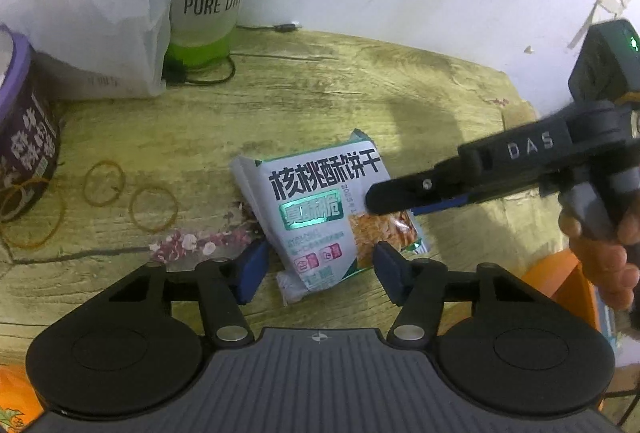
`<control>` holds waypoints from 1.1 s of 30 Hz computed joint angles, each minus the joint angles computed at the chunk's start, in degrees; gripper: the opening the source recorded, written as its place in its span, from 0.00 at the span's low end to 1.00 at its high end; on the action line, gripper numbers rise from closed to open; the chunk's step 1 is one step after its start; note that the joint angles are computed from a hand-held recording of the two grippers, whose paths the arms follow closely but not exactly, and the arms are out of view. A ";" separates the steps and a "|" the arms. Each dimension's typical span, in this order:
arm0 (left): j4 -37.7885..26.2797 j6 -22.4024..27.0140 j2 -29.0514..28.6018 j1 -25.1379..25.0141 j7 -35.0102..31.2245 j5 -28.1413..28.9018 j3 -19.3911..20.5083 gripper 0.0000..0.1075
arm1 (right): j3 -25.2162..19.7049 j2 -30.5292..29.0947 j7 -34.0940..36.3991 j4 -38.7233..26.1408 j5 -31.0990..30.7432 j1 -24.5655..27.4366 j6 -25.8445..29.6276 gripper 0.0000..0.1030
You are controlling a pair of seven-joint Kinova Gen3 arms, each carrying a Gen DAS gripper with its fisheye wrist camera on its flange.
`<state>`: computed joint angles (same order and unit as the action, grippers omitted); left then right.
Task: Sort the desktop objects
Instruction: 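Close the left gripper on the packet while the right gripper keeps holding it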
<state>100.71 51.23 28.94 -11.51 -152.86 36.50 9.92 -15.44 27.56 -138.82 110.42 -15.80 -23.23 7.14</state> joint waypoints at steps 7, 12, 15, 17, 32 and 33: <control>-1.38 1.43 1.14 -0.31 0.42 0.43 0.19 0.50 | 0.26 -0.36 -0.26 -0.07 0.05 -1.23 0.46 0.30; -0.97 1.81 0.66 -1.28 -1.05 1.42 0.42 0.50 | -1.95 -0.48 0.18 0.83 -0.54 0.80 -0.82 0.30; -0.82 1.91 0.25 -1.97 -1.60 2.66 0.22 0.50 | -2.59 -0.88 -0.31 2.05 -1.04 1.66 -2.81 0.30; -0.78 1.34 0.08 -1.81 -1.40 2.93 -0.12 0.50 | -2.89 -1.07 -0.81 2.57 -1.09 2.18 -3.79 0.30; -2.05 1.11 2.94 -2.63 3.59 3.90 0.05 0.50 | -6.26 1.01 -3.31 2.98 0.18 5.15 -6.72 0.30; -2.14 1.26 3.16 -2.74 3.87 4.13 0.09 0.51 | -6.47 1.06 -3.55 3.05 0.36 5.32 -6.88 0.30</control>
<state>98.58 52.49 32.10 -14.25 -148.99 40.63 10.01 -21.91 28.62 -142.38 113.47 -15.44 -17.91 0.26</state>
